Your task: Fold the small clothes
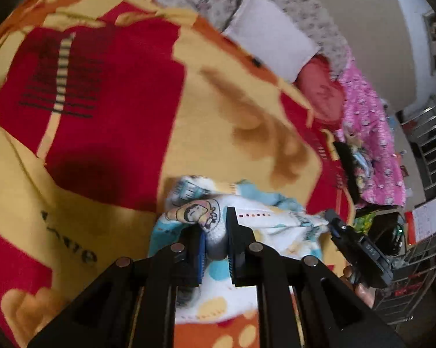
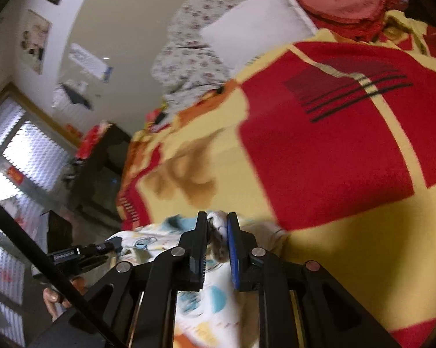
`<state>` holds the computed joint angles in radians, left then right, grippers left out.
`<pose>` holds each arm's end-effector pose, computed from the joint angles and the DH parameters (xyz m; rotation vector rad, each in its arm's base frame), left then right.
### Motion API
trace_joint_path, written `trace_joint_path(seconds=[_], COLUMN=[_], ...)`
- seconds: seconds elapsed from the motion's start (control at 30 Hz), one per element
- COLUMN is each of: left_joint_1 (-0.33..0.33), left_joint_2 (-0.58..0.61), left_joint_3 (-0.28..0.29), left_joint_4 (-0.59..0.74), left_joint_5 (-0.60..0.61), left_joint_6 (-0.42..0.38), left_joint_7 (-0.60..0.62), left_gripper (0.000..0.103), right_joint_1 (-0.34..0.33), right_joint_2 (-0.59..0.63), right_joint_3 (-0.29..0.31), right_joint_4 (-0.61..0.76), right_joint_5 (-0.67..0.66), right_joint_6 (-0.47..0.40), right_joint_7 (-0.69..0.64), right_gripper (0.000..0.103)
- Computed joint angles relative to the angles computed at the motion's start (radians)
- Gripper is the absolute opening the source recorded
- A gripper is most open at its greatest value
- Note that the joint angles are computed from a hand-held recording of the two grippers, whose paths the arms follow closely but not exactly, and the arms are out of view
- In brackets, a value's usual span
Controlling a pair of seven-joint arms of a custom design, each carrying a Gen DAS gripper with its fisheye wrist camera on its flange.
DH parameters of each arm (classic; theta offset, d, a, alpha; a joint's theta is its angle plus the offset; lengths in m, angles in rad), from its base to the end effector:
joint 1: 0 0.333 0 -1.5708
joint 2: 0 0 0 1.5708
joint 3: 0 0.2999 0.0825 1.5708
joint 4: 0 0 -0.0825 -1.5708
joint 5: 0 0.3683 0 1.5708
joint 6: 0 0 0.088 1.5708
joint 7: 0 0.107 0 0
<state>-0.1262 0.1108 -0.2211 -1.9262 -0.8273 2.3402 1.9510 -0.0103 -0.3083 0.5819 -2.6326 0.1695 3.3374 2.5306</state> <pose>0.5607 -0.2111 0.4606 1.6863 -2.1003 0.9800 0.3874 0.2387 0.4485 -1.1001 1.8671 -0.1579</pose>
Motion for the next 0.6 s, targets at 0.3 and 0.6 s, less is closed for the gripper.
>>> trace_joint_path(seconds=[0.3, 0.6], left_joint_1=[0.008, -0.04], left_joint_2=[-0.124, -0.233], left_joint_3=[0.039, 0.048], left_joint_4=[-0.083, -0.254], left_joint_5=[-0.075, 0.12], left_joint_6=[0.083, 0.158], left_joint_7=[0.086, 0.085], left_gripper=[0.078, 0.079], right_joint_1=[-0.128, 0.043], right_joint_2=[-0.236, -0.012], right_joint_3=[0.123, 0.039], right_joint_4=[-0.037, 0.175], right_joint_5=[-0.082, -0.325], right_joint_6=[-0.174, -0.199], right_joint_7=[0.086, -0.084], right_gripper=[0.039, 0.055])
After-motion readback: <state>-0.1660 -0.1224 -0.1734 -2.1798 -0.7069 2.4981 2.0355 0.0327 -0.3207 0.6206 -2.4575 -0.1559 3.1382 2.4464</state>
